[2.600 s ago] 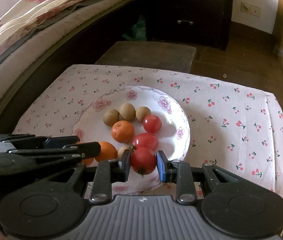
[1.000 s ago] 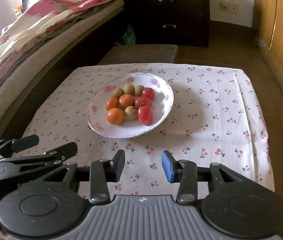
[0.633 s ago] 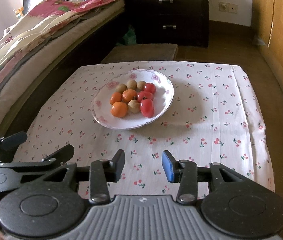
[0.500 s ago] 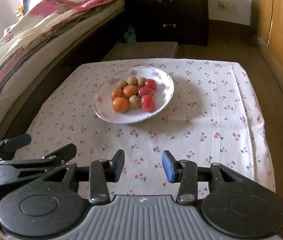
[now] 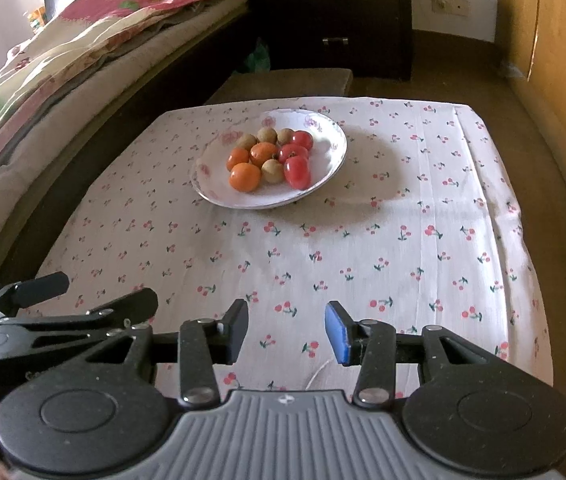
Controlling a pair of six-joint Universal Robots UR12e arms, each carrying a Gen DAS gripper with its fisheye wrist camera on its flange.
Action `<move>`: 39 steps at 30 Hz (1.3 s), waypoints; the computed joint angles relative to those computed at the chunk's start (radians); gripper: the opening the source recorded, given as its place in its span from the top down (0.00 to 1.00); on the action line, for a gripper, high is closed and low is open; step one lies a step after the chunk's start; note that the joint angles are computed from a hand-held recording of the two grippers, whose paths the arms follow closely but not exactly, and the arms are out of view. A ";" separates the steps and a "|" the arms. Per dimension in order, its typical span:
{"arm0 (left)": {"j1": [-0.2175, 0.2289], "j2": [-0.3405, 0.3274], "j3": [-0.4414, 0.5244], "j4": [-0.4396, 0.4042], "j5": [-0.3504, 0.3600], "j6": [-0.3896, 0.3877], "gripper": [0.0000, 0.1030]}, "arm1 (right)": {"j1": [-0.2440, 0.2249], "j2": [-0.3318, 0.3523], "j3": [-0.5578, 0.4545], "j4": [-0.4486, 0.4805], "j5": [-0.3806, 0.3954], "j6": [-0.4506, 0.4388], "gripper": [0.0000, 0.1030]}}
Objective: Organize fruits
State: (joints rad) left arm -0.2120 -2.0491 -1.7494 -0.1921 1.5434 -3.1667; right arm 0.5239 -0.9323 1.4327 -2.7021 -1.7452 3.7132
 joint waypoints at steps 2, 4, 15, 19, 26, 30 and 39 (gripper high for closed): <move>-0.001 0.004 -0.006 -0.006 0.002 0.005 0.00 | 0.004 -0.004 0.007 -0.005 0.002 0.001 0.58; -0.001 0.006 -0.011 -0.010 -0.003 0.010 0.00 | 0.008 -0.007 0.013 -0.005 -0.002 -0.002 0.56; 0.000 0.021 -0.033 -0.025 -0.010 0.011 0.00 | 0.019 -0.019 0.030 0.007 -0.010 0.006 0.55; -0.002 0.027 -0.035 -0.051 -0.002 0.008 0.00 | 0.023 -0.021 0.033 0.013 -0.014 0.006 0.55; -0.001 0.038 -0.042 -0.073 -0.005 -0.014 0.00 | 0.026 -0.026 0.042 0.008 -0.013 0.008 0.55; 0.001 0.043 -0.048 -0.084 -0.013 -0.027 0.00 | 0.028 -0.028 0.044 0.009 -0.012 0.008 0.55; 0.000 0.048 -0.054 -0.088 -0.013 -0.022 0.00 | 0.030 -0.031 0.050 0.011 -0.012 0.013 0.55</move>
State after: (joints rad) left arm -0.2119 -2.0007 -1.8038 -0.2802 1.5307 -3.1888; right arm 0.5543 -0.9635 1.4832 -2.6911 -1.7572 3.7262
